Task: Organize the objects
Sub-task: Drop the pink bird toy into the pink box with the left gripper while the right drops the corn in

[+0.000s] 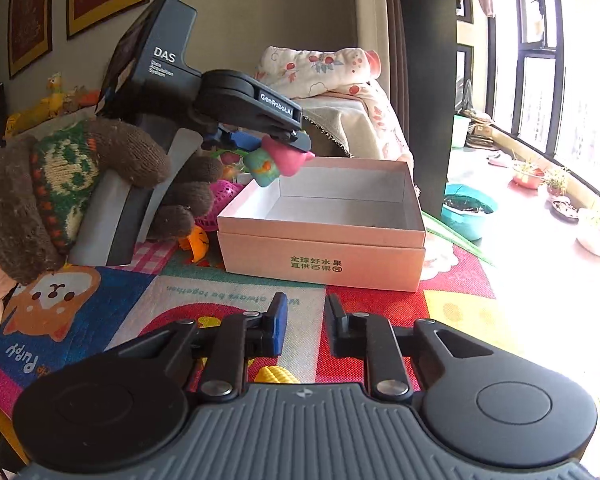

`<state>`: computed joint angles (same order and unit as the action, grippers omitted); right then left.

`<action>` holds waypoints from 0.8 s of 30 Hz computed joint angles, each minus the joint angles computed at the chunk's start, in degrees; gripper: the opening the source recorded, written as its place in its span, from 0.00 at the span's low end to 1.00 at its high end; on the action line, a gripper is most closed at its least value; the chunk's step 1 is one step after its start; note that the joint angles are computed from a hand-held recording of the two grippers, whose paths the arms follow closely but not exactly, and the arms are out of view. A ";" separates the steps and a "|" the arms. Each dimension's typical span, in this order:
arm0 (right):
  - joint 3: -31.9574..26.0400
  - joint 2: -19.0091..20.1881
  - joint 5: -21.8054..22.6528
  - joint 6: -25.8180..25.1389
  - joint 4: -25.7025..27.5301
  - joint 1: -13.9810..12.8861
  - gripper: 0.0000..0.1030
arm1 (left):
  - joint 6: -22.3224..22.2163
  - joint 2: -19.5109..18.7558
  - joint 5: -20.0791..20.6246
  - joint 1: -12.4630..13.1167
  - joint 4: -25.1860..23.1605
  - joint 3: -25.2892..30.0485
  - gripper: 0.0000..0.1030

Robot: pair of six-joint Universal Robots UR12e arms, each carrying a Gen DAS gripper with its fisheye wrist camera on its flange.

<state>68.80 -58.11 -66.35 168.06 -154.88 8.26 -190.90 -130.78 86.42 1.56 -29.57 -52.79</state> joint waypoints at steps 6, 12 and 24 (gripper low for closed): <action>-0.42 -0.01 1.76 -0.04 4.37 -1.60 0.19 | -1.05 2.87 -0.62 0.72 5.95 -6.45 0.46; 1.46 -1.26 4.63 -4.61 7.11 -1.81 0.39 | 0.69 6.23 -1.95 1.49 11.57 -12.35 0.46; -2.96 0.81 -2.03 -13.42 15.32 1.17 0.30 | -0.50 16.92 -4.67 4.15 15.93 -31.00 0.46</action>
